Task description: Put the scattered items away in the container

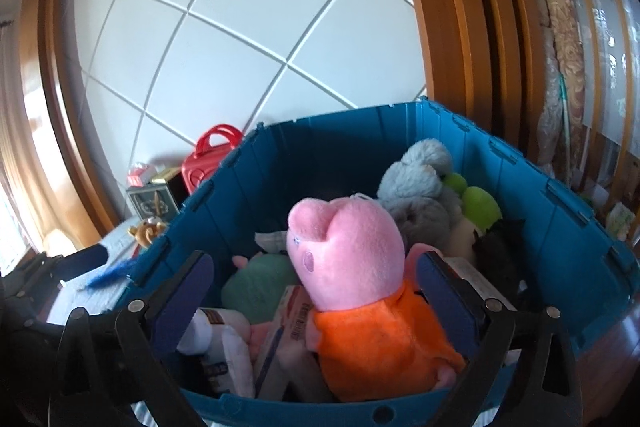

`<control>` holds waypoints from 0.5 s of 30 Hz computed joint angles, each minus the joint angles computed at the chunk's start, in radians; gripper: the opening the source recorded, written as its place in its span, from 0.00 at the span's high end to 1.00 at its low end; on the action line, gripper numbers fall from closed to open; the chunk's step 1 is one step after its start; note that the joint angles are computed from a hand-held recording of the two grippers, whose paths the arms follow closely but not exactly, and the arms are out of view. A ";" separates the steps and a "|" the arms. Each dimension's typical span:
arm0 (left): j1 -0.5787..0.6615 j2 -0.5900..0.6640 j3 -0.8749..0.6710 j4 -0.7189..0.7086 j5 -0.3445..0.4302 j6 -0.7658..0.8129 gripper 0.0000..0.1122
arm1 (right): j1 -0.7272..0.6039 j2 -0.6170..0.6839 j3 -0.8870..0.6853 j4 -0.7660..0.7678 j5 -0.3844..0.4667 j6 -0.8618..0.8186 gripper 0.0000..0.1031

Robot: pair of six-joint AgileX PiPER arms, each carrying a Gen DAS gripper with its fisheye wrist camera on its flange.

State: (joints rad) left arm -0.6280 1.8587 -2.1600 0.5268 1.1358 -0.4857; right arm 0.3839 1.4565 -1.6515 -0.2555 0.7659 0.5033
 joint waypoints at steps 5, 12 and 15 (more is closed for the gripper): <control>0.011 -0.075 0.086 -0.002 -0.009 -0.020 0.08 | 0.088 -0.034 -0.015 -0.198 0.087 0.156 0.00; 0.012 -0.232 0.257 -0.042 -0.059 -0.020 0.08 | 0.302 -0.104 -0.016 -0.471 0.334 0.347 0.00; -0.002 -0.293 0.309 -0.060 -0.051 -0.013 0.08 | 0.403 -0.125 -0.021 -0.538 0.438 0.403 0.00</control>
